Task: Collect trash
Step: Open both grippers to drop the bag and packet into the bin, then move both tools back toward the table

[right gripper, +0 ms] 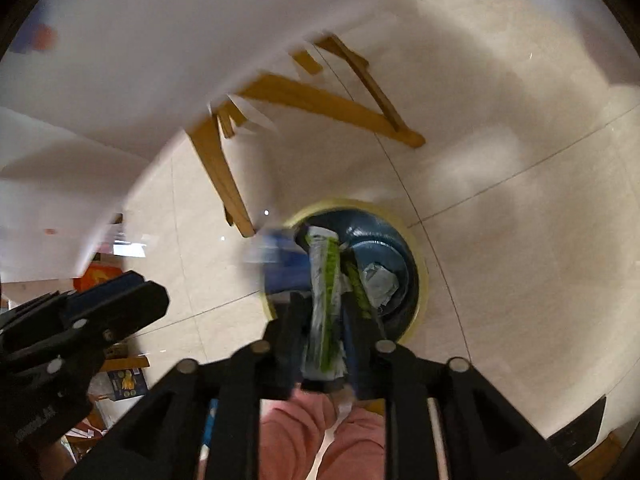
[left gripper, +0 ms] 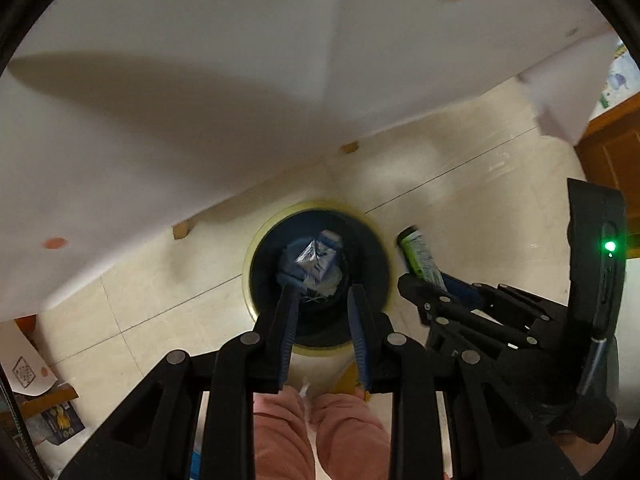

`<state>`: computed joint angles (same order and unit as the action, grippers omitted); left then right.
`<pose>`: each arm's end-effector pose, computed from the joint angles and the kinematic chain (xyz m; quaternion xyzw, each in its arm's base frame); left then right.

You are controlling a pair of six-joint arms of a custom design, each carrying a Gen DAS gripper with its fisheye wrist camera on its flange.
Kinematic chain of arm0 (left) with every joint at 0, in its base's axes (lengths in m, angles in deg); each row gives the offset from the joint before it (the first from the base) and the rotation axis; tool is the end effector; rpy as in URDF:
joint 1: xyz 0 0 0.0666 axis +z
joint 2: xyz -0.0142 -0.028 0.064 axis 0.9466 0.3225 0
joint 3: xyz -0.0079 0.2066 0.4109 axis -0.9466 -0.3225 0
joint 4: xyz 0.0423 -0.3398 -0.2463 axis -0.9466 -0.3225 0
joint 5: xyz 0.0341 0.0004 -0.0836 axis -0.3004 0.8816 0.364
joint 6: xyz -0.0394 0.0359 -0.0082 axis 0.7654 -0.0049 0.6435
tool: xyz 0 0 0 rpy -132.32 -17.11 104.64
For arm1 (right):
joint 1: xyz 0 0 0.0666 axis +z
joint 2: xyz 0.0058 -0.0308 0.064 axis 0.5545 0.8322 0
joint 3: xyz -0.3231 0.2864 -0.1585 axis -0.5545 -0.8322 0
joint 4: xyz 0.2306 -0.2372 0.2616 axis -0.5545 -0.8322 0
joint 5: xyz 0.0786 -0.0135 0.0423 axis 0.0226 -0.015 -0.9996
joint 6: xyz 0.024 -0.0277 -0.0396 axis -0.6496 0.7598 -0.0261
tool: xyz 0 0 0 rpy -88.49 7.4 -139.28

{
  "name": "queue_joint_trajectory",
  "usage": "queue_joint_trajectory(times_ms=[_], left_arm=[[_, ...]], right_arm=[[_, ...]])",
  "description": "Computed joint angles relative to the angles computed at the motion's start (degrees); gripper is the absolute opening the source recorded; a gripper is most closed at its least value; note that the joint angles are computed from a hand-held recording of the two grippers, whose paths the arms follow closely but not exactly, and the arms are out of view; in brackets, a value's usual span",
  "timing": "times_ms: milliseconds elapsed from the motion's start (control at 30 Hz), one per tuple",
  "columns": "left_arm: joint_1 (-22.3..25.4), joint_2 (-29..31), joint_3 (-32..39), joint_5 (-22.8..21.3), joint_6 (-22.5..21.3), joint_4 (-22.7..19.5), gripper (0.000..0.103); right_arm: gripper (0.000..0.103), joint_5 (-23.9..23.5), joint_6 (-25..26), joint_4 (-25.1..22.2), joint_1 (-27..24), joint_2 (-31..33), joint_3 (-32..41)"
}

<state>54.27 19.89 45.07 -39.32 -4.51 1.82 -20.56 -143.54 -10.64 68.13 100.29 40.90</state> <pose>0.3758 -0.1193 0.3953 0.2374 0.9682 -0.0636 0.0457 0.3055 0.2126 0.3326 0.2138 0.9580 0.1651 0.0959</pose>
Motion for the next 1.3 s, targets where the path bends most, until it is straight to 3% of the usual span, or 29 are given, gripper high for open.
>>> queue_joint_trajectory(times_ms=[167, 333, 500, 633, 833, 1300], left_arm=[[0.29, -0.02, -1.35, -2.08, 0.04, 0.99, 0.025], [0.95, -1.76, -0.08, -2.42, -0.33, 0.55, 0.025], [1.13, -3.37, 1.80, -1.91, 0.95, -2.15, 0.029], [2.24, -5.23, 3.08, -1.92, 1.60, -3.72, 0.047], [3.53, -6.57, 6.56, -1.48, 2.52, -7.82, 0.048], [4.44, -5.57, 21.45, -1.22, 3.28, -17.64, 0.050]], right_arm=[[0.026, -0.66, -1.82, 1.86, -0.14, 2.60, -0.53], [0.027, 1.09, -3.16, 0.02, 0.96, 1.27, 1.46], [0.027, 4.78, -2.71, -5.43, 2.50, -0.24, 6.28], [0.027, 6.72, -1.38, -10.22, 3.19, -1.14, 10.33], [0.032, 11.77, 2.45, -17.50, 4.78, -2.08, 17.34], [0.032, 18.36, 2.66, -28.51, 8.54, -3.11, 30.07]])
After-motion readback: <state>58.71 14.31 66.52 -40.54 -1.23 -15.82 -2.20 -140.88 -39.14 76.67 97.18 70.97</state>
